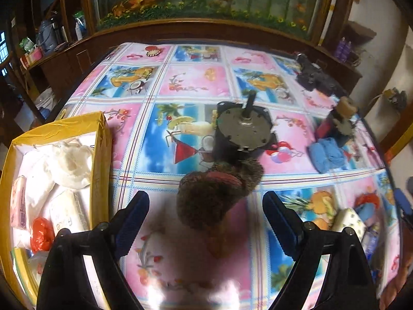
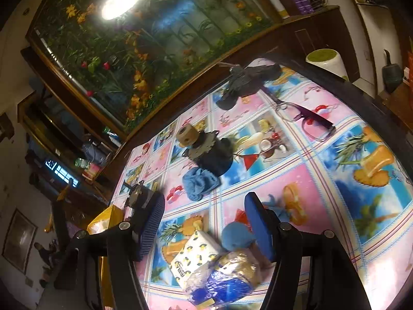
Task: Organize soft objects
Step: 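Grasp the brown knitted ball with the left tool while the right tool grasps the blue cloth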
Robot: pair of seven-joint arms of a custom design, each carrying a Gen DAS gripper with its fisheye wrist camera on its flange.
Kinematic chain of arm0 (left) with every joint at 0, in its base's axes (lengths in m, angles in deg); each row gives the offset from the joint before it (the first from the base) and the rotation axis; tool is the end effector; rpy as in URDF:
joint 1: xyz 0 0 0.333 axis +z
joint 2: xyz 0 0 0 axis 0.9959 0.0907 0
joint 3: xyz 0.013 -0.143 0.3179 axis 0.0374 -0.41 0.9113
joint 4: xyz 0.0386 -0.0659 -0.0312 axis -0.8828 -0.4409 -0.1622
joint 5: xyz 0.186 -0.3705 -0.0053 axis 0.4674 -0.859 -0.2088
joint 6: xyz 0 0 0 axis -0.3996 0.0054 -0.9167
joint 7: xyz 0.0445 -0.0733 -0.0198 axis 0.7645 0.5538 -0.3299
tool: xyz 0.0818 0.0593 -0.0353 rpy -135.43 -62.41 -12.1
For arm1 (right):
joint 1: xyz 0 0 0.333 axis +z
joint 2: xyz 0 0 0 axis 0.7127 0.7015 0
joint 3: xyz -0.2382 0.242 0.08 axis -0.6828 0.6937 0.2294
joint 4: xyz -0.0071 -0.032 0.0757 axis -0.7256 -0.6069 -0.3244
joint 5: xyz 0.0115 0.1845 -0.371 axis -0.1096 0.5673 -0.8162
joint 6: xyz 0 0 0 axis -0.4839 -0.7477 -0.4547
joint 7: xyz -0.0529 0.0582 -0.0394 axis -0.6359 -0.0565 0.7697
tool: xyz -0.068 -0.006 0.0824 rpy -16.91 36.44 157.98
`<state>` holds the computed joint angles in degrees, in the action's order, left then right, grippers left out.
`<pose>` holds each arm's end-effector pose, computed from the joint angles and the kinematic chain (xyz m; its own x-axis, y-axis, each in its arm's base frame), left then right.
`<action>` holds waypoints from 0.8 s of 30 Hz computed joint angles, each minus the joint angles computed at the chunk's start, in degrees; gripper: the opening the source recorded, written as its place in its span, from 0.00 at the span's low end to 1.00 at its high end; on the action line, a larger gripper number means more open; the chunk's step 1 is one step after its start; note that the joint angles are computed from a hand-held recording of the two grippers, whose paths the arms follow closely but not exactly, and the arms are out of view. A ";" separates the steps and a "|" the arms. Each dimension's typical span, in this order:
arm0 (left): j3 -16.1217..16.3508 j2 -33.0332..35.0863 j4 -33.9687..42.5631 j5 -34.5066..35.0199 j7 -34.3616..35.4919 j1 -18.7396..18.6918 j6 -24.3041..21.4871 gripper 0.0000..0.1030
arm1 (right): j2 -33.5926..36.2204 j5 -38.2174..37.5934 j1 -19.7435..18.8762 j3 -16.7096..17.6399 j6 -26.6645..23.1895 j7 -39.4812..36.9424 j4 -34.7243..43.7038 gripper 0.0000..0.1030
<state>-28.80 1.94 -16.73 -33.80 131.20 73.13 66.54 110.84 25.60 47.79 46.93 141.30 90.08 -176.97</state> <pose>0.7092 -0.2237 0.4126 0.0868 -0.9943 0.0616 -0.8202 -0.1065 -0.5621 0.6748 0.2911 0.3830 0.0512 -0.7609 -0.6468 -0.6643 0.4577 -0.5909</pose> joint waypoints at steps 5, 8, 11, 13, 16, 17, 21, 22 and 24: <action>0.19 2.74 1.53 -0.89 -1.12 -0.09 0.80 0.83 | 0.82 -0.46 -2.63 2.41 -0.49 1.90 -0.26 0.66; 0.46 3.47 1.37 -1.48 -2.26 -0.27 2.44 0.55 | 0.98 -0.07 -2.14 1.91 -1.53 1.65 0.19 0.66; 3.26 1.25 -2.93 1.68 -8.16 -2.59 7.11 0.54 | 0.50 1.75 0.00 -0.51 -2.20 1.03 0.45 0.66; 7.61 -1.05 -6.73 7.72 -15.87 -6.46 10.73 0.54 | 0.20 3.09 1.69 -2.32 -2.78 0.47 0.80 0.66; 11.05 -3.26 -10.19 16.58 -24.63 -9.71 15.45 0.54 | -0.33 5.70 6.69 -7.61 -4.58 -0.99 2.04 0.66; 12.22 -3.63 -10.57 19.74 -27.32 -10.67 16.74 0.54 | -0.48 6.54 8.92 -9.96 -5.75 -1.71 2.73 0.66; 14.72 -3.99 -10.09 29.71 -34.49 -12.36 18.61 0.54 | -0.76 8.72 15.31 -16.16 -9.69 -4.54 5.24 0.66; 13.20 -3.89 -10.15 29.05 -33.55 -10.78 18.82 0.54 | -0.63 8.96 16.33 -17.08 -11.45 -5.27 6.36 0.66; 8.16 -3.53 -10.56 24.19 -28.67 -5.92 19.14 0.54 | -0.07 9.05 19.42 -20.38 -16.23 -5.90 9.60 0.66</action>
